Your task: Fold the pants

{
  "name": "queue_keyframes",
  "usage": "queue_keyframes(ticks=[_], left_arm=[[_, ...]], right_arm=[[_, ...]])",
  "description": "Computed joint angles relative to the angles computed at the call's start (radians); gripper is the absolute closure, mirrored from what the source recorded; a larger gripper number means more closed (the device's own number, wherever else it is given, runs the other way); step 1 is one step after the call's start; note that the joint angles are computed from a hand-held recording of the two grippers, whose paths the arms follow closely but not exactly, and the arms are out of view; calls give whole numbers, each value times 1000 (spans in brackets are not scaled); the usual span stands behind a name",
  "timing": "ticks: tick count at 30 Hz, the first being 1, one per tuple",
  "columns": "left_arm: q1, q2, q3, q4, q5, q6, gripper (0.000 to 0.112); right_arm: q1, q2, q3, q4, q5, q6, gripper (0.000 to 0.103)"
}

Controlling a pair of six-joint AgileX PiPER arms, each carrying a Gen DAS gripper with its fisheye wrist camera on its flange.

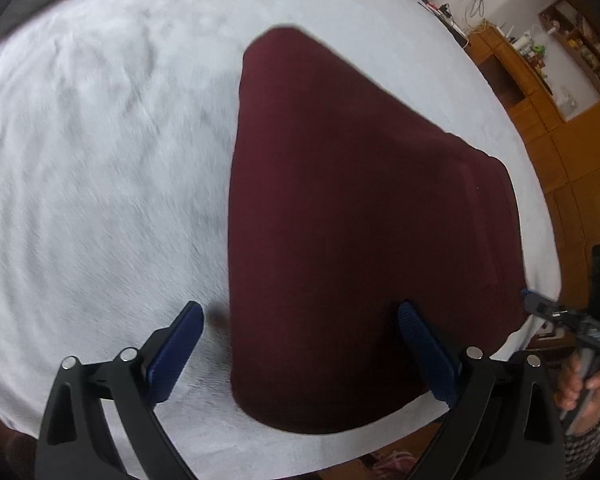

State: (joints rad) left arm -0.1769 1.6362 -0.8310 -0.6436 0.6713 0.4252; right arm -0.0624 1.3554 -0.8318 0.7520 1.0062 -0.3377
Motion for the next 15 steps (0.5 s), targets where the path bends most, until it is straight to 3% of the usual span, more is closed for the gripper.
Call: queue_keyframes(ticks=[3,5,6,7,8,11,15], left_arm=[[18,20,-19,-36,37,1,13],[57,8,-32,-67,91,39,14],[89,-1,-45,-94,133,68,14],[122,-10,-57,-120,170,95,14],[143,-14,-63,-137,192,112,14],[217,26,-110,-169,271,161,13],[240,117,-154,-186,296,198,14]], right_arm=[[-36,9,13,51,19,-37,90],[-55,-3,-6,73,48,-56,78],[-70,-16,-16,89,63,-71,54],[-94,-38,-26,112,78,-96,37],[-107,-52,-33,116,81,-102,32],[-192,-50,-58,133,117,-146,30],[-313,51,-47,216,194,-249,23]])
